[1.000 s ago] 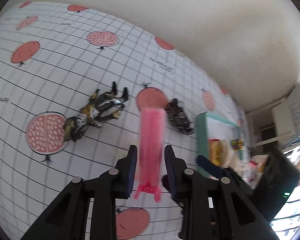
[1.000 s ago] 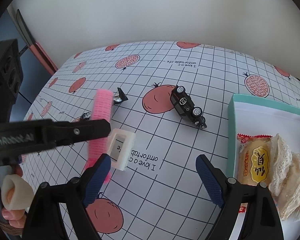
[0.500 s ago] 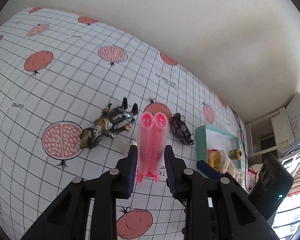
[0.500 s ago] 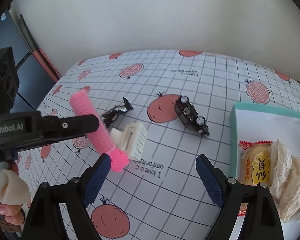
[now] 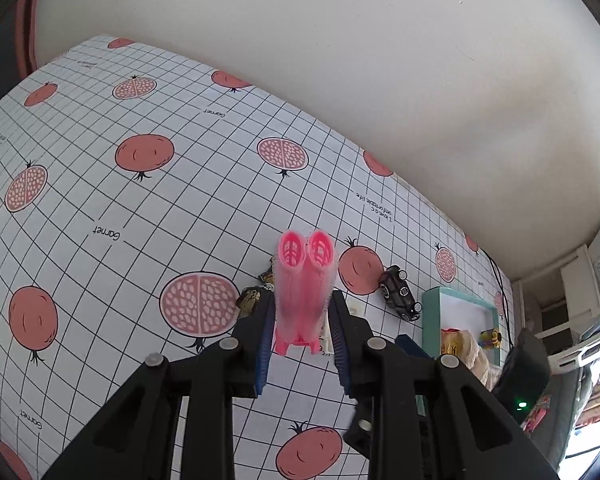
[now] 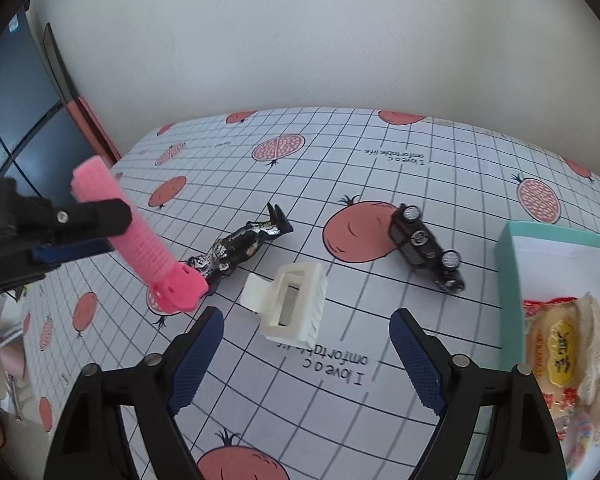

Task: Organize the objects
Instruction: 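Close the right gripper on the white plastic clip while the left holds the roller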

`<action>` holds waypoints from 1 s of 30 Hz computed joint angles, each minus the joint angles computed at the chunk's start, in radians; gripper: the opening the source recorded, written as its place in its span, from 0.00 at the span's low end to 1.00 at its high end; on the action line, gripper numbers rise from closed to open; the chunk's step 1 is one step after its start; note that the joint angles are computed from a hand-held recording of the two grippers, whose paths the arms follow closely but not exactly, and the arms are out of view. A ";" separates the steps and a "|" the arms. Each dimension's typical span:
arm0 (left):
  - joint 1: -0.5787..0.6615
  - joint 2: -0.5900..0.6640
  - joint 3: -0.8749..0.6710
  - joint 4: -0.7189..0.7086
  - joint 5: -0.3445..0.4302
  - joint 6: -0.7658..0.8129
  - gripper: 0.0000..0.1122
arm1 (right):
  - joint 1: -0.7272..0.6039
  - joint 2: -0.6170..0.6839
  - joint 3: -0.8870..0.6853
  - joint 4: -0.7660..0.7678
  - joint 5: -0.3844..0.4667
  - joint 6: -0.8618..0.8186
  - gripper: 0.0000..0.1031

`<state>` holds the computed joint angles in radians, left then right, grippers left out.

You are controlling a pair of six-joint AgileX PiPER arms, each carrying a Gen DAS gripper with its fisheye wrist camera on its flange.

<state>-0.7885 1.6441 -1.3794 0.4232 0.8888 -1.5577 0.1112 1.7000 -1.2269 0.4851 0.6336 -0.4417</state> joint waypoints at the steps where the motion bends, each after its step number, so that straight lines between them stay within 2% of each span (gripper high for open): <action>1: 0.002 -0.001 0.005 -0.004 -0.006 0.002 0.25 | 0.009 0.005 -0.001 -0.013 -0.008 0.015 0.83; 10: 0.013 0.000 0.024 -0.013 0.003 -0.005 0.25 | 0.065 0.056 -0.024 -0.068 -0.050 0.120 0.74; 19: 0.015 0.012 0.018 -0.021 0.008 -0.003 0.25 | 0.051 0.075 -0.030 -0.041 -0.041 0.130 0.52; 30: 0.000 0.041 -0.031 -0.002 0.036 -0.011 0.25 | 0.038 0.050 -0.019 -0.041 -0.026 0.098 0.50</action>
<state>-0.7889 1.6850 -1.4106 0.4211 0.9248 -1.5691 0.1488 1.7501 -1.2461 0.4445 0.6074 -0.3442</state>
